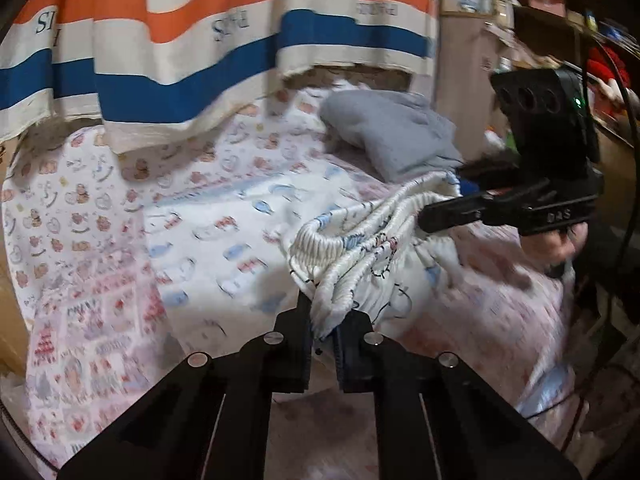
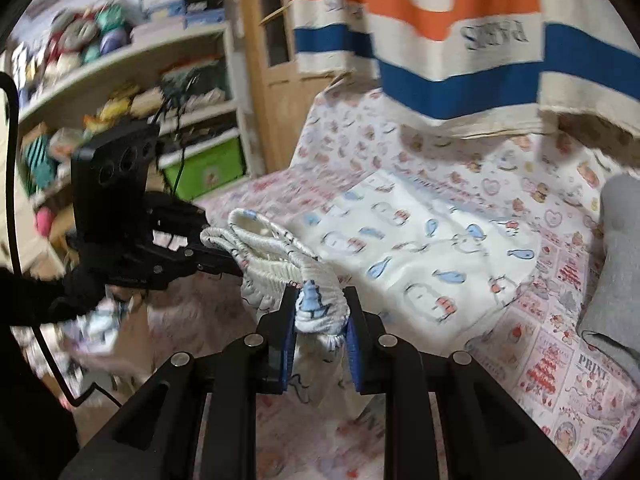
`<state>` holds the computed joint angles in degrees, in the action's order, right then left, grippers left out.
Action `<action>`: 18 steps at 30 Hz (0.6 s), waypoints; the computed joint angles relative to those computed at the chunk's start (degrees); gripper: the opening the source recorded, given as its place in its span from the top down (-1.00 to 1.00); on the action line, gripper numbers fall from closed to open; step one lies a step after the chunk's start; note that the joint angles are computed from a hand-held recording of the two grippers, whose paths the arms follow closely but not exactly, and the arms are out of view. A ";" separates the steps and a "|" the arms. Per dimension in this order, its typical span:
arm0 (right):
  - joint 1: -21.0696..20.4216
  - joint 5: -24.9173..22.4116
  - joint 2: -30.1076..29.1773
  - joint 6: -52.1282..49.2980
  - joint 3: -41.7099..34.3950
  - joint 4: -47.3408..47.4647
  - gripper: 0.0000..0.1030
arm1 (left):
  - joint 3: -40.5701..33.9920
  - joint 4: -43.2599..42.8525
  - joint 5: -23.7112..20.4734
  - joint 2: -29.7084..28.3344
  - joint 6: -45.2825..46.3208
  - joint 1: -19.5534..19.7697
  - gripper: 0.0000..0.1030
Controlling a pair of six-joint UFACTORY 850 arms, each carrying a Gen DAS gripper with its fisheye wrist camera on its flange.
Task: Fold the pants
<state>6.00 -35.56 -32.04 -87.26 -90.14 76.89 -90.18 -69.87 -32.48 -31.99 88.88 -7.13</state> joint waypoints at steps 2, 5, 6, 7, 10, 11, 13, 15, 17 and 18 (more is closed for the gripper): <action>-0.57 -0.55 -2.50 2.91 -3.39 0.52 0.57 | -3.84 4.77 1.33 -2.23 -6.79 -0.66 0.85; -0.48 0.90 -5.93 7.85 -8.22 -1.36 0.57 | -9.01 15.36 4.68 -5.30 -18.83 -2.04 0.85; -0.42 1.22 -7.21 10.09 -10.05 -2.54 0.57 | -10.42 18.16 4.89 -6.17 -21.88 -2.23 0.85; -0.35 1.46 -8.48 12.42 -11.90 -3.90 0.57 | -12.10 20.96 4.93 -7.19 -24.86 -2.43 0.85; -0.51 0.88 -11.79 17.84 -16.41 -6.78 0.57 | -16.39 27.54 3.81 -9.90 -31.92 -2.56 0.85; -0.60 0.54 -12.81 20.05 -17.77 -7.82 0.57 | -17.95 28.97 2.86 -10.90 -33.74 -2.51 0.85; -0.61 0.64 -13.96 23.03 -19.31 -9.41 0.57 | -20.53 31.46 1.82 -12.61 -36.88 -2.57 0.85; -0.26 2.09 -15.09 27.28 -21.08 -12.31 0.57 | -22.50 32.53 1.39 -13.91 -37.96 -2.74 0.85; 0.11 3.53 -16.03 31.21 -22.86 -14.56 0.57 | -23.70 34.62 2.41 -14.72 -39.62 -3.16 0.85; 0.29 4.15 -16.38 32.53 -23.58 -15.72 0.57 | -24.50 35.72 2.47 -15.23 -40.65 -3.29 0.84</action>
